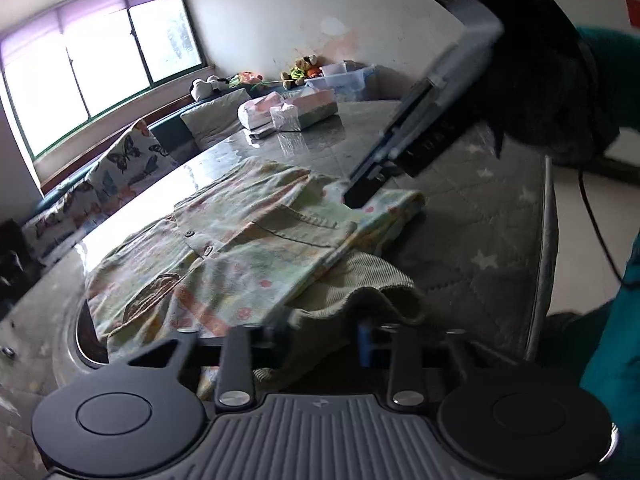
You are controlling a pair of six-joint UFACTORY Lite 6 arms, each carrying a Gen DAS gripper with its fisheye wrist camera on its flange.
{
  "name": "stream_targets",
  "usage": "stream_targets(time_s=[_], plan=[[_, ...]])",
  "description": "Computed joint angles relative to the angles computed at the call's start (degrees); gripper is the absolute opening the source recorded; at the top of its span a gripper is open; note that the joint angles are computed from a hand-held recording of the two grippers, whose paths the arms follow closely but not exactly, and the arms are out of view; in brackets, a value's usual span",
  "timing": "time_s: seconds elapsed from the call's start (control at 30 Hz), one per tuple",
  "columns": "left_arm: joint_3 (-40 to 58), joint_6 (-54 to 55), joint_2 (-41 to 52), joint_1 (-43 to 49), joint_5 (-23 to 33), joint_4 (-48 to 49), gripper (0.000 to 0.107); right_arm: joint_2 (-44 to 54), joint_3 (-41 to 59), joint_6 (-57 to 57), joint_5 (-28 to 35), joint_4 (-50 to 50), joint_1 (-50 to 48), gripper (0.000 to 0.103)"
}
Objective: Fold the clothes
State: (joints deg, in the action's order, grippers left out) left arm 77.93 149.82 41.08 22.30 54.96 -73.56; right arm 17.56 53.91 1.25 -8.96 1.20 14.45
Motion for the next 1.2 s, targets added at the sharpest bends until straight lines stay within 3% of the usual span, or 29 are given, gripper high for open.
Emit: stream_targets(time_s=[0.03, 0.17, 0.47, 0.73, 0.8, 0.83, 0.87, 0.97, 1.07, 1.2], plan=[[1.36, -2.77, 0.33, 0.03, 0.76, 0.8, 0.022, -0.2, -0.18, 0.43, 0.07, -0.67, -0.01, 0.023], [9.93, -16.29, 3.2, -1.03, 2.77, 2.18, 0.015, -1.2, -1.05, 2.8, 0.23, -4.39, 0.09, 0.024], [34.94, -42.87, 16.69, -4.32, 4.12, 8.56, 0.014, 0.49, 0.6, 23.2, -0.92, -28.69, 0.95, 0.034], [36.39, -43.44, 17.51, -3.74, 4.79, 9.6, 0.015, 11.96, 12.31, 41.89, -0.82, -48.14, 1.64, 0.032], [35.33, -42.69, 16.88, -3.37, 4.22, 9.36, 0.017, 12.87, 13.52, 49.89, -1.77, -55.85, 1.14, 0.02], [34.62, -42.15, 16.47, -3.15, 3.92, 9.18, 0.023, 12.96, 13.72, 52.09, -2.43, -57.86, 0.84, 0.019], [33.57, -41.35, 15.85, -2.85, 3.49, 8.85, 0.042, 12.6, 13.55, 51.88, -2.51, -57.48, 0.72, 0.016], [27.82, -35.32, 12.8, -0.98, 2.04, 6.36, 0.061, 11.58, 12.94, 49.2, -2.9, -53.89, 0.38, 0.015], [23.26, -29.71, 10.68, 0.63, 0.78, 4.88, 0.068, 11.16, 13.26, 48.78, -2.95, -52.39, 0.18, 0.014], [18.09, -21.28, 8.78, 1.51, -2.71, 2.39, 0.068, 10.62, 13.64, 44.4, -2.81, -47.14, 0.27, 0.014]])
